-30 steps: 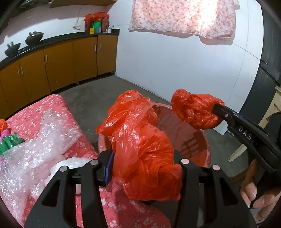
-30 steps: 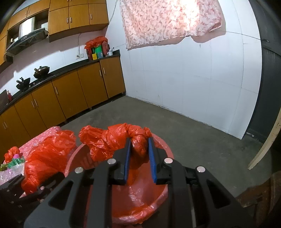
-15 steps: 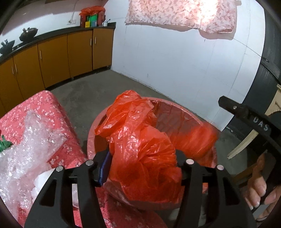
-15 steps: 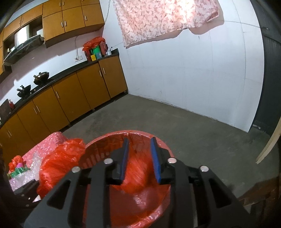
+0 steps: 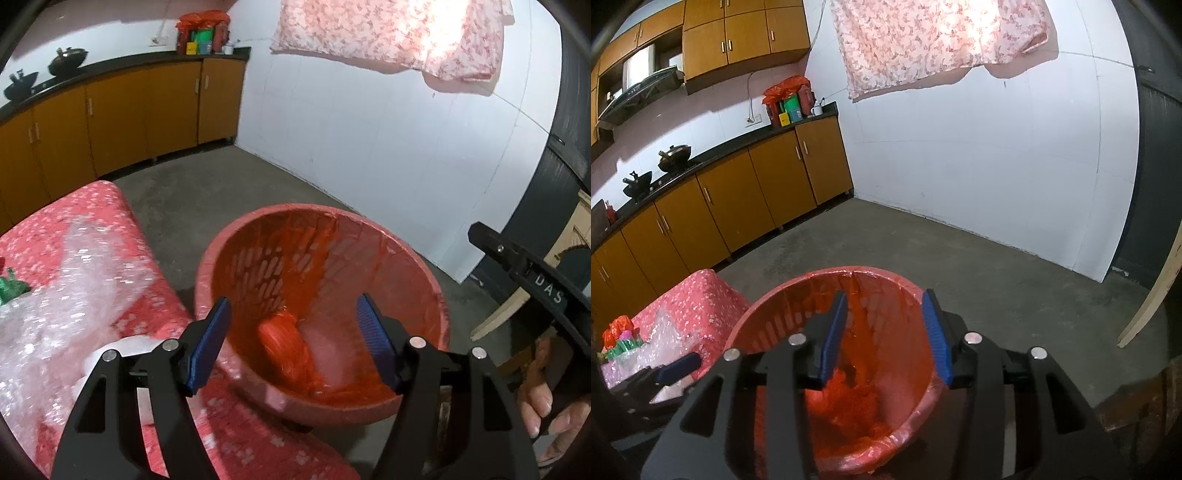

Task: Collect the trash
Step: 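Carry both red bags to the orange basket and open both tools to drop them, then grasp the bubble wrap sheet with the left tool and lift it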

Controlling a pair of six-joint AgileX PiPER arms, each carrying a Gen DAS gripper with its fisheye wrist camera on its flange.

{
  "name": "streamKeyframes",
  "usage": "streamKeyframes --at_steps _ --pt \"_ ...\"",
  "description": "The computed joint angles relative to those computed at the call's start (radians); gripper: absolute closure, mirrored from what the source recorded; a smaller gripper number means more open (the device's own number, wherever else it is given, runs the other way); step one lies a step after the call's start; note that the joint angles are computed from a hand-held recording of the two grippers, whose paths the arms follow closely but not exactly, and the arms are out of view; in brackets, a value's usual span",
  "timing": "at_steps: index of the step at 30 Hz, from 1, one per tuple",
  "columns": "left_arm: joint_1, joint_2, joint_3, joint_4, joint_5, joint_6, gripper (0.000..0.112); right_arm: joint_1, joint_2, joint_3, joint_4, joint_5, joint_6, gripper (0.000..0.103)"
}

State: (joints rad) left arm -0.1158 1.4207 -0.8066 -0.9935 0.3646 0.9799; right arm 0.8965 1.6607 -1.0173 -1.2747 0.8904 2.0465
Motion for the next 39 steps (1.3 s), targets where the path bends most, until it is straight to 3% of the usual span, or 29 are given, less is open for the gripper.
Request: streamKeyframes --at_steps 8,14,17,19,23,27,32,37,39 --pt "0.114 -0.242 0.13 0.145 -0.036 -0.126 0.039 0.079 0.035 -0.059 -0.008 0.001 -0.054 0.053" --pt "0.345 -0.45 0.239 0.26 -0.062 -0.184 0.032 0.175 0.11 -0.153 -0.014 0.023 -0.126 0.05" --pt "0.511 -0.5 0.271 0.192 -0.058 -0.071 0.03 0.207 0.149 -0.209 -0.001 0.017 -0.167 0.049" --pt "0.614 -0.485 0.279 0.089 -0.068 0.068 0.026 0.223 0.183 -0.255 0.014 0.008 -0.194 0.049" --pt "0.707 -0.375 0.249 0.026 -0.088 0.154 0.026 0.25 0.249 -0.342 0.039 -0.004 -0.234 0.049" --pt "0.727 -0.249 0.221 -0.046 -0.095 0.233 0.026 0.268 0.32 -0.437 0.075 -0.012 -0.294 0.049" --pt "0.774 -0.159 0.216 -0.154 -0.036 0.347 0.027 0.277 0.382 -0.518 0.126 -0.014 -0.35 0.049" --pt "0.796 -0.065 0.18 -0.172 0.02 0.361 0.048 0.281 0.417 -0.563 0.162 -0.006 -0.39 0.049" --pt "0.806 -0.051 0.182 -0.209 0.036 0.404 0.065 0.279 0.425 -0.573 0.171 -0.003 -0.402 0.049"
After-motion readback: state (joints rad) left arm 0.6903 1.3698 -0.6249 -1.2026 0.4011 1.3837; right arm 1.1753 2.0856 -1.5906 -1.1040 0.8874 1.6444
